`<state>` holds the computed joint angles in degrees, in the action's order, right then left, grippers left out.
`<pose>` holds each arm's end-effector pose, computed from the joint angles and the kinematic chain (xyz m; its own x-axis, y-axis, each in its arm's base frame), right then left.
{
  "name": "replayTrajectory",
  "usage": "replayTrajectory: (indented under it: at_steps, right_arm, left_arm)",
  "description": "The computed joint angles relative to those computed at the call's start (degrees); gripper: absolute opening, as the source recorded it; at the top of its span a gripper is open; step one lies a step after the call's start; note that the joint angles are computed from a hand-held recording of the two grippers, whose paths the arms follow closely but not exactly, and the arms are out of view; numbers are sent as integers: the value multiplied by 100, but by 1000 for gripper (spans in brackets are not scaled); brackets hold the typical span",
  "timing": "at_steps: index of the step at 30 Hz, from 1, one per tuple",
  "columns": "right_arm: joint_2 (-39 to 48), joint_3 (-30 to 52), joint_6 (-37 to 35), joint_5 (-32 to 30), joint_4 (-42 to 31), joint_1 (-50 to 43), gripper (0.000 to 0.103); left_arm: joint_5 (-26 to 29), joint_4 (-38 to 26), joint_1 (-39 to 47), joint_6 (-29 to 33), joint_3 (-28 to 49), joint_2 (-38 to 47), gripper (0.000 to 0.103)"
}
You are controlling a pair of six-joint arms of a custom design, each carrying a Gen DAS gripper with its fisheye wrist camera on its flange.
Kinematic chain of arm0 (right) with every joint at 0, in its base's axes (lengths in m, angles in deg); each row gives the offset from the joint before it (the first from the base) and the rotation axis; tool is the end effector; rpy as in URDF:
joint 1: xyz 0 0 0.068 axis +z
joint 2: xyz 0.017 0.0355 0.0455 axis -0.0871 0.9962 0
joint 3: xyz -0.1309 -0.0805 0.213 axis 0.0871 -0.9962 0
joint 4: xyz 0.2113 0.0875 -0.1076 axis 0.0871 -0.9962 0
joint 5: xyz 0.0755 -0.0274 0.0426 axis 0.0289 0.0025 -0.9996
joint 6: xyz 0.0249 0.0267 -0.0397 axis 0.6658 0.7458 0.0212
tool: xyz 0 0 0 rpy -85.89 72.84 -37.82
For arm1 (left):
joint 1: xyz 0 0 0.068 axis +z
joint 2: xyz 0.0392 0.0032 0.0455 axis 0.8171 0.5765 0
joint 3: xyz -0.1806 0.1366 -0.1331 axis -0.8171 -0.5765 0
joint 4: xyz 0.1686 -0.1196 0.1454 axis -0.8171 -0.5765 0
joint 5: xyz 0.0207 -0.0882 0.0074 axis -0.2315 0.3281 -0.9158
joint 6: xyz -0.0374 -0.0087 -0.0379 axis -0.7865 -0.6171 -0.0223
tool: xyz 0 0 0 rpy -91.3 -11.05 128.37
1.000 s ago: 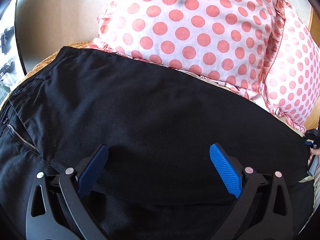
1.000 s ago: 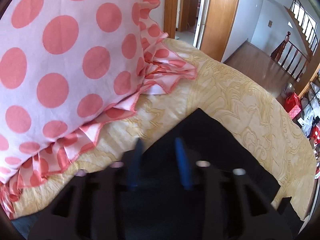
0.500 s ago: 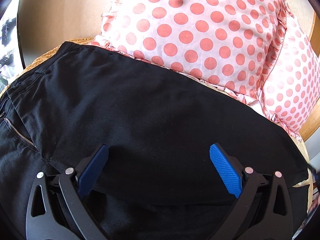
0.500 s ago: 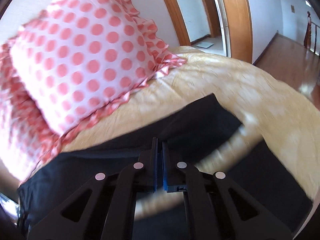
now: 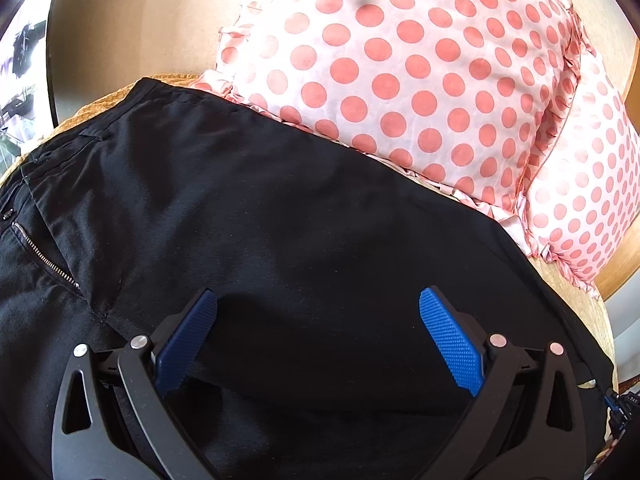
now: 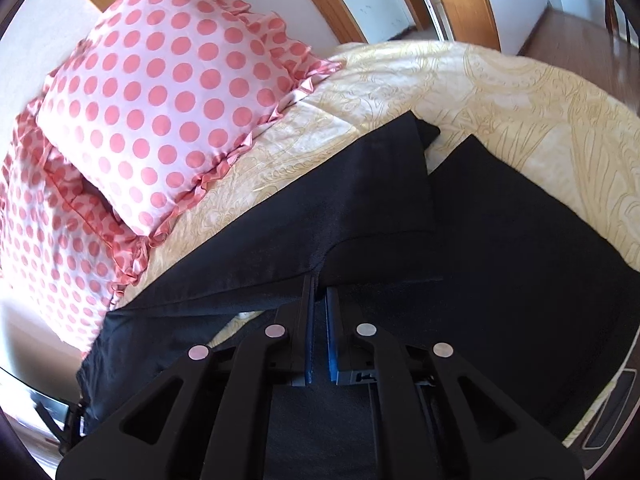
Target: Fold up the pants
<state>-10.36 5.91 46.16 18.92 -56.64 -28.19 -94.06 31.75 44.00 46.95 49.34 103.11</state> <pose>0.1613 -0.0531 0.1895 -0.4649 0.6976 -0.5452 0.3438 0.7097 0.6150 0.2446 -0.0421 0.2043 -0.6563 -0.3868 -0.6478 -0.2707 0.9221 -0.2763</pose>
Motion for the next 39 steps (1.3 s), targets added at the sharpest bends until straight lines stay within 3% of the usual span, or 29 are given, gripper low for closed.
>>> replayTrajectory:
  at_steps: [8,14,19,23,27,29,32,35,39]
  right_arm:
    - [508,-141,503,-775,545,-458,18]
    - [689,-214,782,-626,1081,-441,18]
    - [258,-543,870,-606,1598,-557,4]
    - [-1210,-859,792,-845,948,-1031,3]
    - [-2881,-991,394,-1291,-639,-1758,3]
    - [-3115,-1010,95,-1398,-1168,-1953,3]
    - [-2970,-1087,-114,-1232,-1278,-1835,3]
    - [-2846,-1209,-114,-1072,-1152,-1736,3]
    - [-2959,-1346,-12,-859,-1174,-1581,3]
  left_arm:
    - [-69,-50,-51,-4,39,30,101]
    - [-61,-55,-48,6,49,51,101]
    - [-38,-28,-46,-1,22,47,101]
    - [79,132,16,-59,-111,-60,101]
    - [230,426,156,-151,-401,-428,101]
    - [116,364,240,-95,-380,-579,101]
    - [61,152,463,292,-63,-551,101]
    - [-369,-282,652,761,825,1,101]
    - [-160,-929,1110,964,2301,1246,101]
